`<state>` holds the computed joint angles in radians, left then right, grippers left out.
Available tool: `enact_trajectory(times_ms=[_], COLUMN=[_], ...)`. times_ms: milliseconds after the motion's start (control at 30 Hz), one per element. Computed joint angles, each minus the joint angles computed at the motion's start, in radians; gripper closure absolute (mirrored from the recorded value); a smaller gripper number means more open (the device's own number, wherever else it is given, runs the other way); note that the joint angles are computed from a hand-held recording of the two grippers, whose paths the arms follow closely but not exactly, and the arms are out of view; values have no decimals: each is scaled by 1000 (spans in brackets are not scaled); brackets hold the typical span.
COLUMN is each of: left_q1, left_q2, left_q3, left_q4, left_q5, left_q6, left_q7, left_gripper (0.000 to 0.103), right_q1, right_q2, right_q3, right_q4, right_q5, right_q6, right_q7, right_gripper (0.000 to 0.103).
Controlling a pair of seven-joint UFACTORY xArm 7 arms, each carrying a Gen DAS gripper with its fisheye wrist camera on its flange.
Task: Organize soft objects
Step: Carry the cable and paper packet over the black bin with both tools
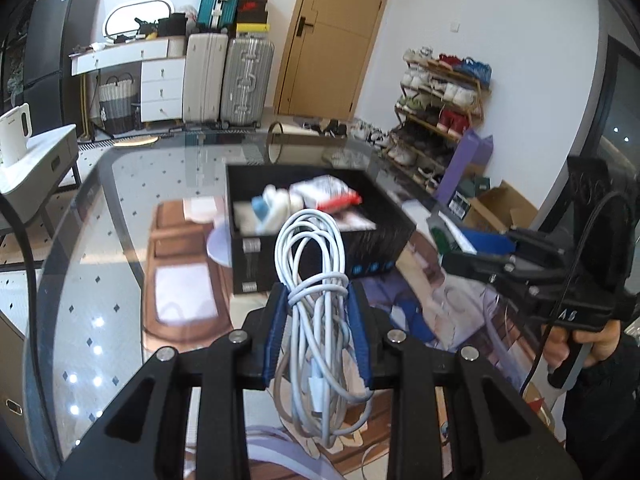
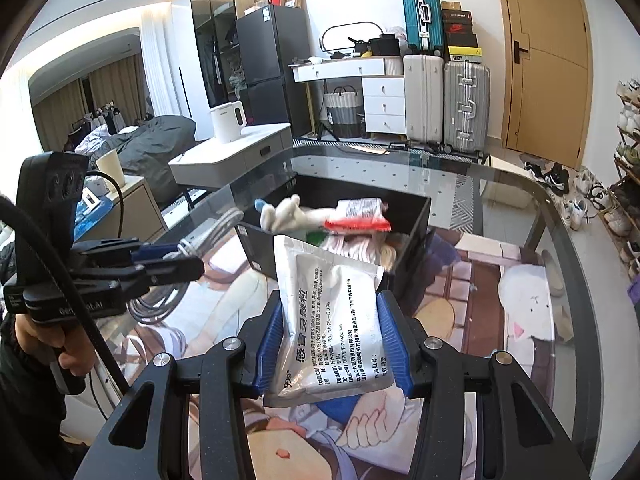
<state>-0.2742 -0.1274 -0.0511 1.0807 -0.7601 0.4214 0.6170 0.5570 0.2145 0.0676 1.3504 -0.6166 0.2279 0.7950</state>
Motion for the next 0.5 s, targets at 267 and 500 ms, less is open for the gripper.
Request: enact_trajectory(times_ms=[267, 500], left_q1=[24, 66], left_q2=[61, 148], left_q3=[-3, -28], left_q4=[104, 211], left_q5=[-13, -7], left_q6=[5, 13], left_q7=[11, 7], left_gripper=[75, 75], right_q1=[12, 14], right_q2=[55, 141], right_q3=[-14, -31], right_q4=[100, 219], right_q5=[10, 80], right_q6=[27, 47], right_q7=[-1, -49], right_gripper=[56, 56])
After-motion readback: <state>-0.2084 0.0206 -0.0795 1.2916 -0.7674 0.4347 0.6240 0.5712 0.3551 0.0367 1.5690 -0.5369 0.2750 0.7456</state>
